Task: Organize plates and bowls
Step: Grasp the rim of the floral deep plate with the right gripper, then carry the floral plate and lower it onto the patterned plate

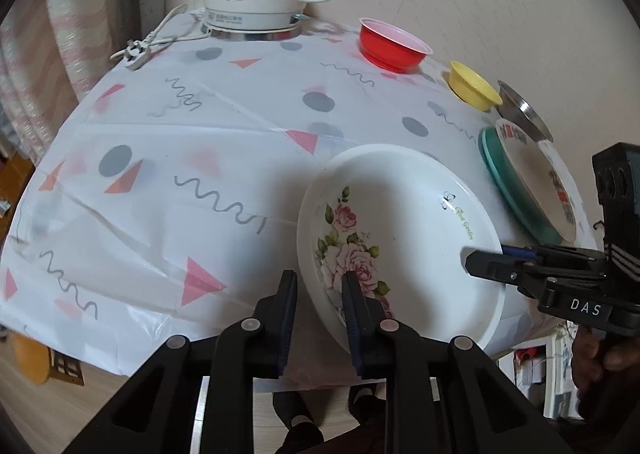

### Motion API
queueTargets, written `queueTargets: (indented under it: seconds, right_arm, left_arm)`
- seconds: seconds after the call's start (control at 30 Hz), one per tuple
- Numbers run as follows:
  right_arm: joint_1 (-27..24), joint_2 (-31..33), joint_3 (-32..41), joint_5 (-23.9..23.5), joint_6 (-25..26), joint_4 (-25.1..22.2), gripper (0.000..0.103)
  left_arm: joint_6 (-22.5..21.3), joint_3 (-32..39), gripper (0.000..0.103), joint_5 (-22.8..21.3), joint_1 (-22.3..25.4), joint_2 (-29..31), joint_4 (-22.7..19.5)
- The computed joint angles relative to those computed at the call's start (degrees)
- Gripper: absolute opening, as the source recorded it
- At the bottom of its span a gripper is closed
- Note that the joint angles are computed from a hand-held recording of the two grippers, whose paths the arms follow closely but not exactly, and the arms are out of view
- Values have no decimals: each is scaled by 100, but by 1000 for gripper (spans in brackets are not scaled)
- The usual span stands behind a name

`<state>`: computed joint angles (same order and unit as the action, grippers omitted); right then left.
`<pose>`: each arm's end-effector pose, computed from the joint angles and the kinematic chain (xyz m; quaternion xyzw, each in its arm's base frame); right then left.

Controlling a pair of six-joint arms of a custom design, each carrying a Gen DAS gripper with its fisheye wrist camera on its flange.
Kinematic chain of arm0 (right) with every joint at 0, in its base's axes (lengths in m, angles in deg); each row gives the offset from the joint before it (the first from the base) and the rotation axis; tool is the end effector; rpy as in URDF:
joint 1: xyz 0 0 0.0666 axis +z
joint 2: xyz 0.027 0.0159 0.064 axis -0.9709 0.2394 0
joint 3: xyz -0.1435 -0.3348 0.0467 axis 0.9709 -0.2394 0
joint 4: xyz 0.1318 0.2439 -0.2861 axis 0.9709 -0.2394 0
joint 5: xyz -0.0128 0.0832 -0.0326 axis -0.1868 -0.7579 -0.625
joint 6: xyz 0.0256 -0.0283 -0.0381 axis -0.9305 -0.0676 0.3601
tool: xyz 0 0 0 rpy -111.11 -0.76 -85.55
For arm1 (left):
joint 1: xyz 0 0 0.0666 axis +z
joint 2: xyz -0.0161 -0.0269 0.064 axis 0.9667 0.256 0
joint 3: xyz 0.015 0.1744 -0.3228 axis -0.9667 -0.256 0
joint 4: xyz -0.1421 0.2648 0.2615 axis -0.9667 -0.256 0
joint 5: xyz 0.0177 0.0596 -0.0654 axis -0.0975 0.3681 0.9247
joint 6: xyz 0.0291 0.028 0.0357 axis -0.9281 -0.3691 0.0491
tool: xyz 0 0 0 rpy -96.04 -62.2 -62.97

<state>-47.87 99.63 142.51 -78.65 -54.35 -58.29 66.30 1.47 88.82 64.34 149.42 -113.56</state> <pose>0.4905 0.2745 0.3506 -0.1698 0.9552 0.1971 0.1411 0.4333 -0.0873 0.3318 -0.0325 0.9621 -0.1135 0.2459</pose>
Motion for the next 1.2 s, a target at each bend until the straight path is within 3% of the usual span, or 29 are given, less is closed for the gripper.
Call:
queueTargets:
  seconds: [0.23,0.6,1.2]
  right_arm:
    - [32,-14,5,122,-45,-10,23]
    - [109,27,76,354,132,-47,19]
    - [-39,192,321,80,541,-100,18]
  left_arm:
    - [-271,92,23,84,11,114,-3]
    - [-261,143,24,-25,-10,199,104]
    - [156,136,22,-368,-105,148,275]
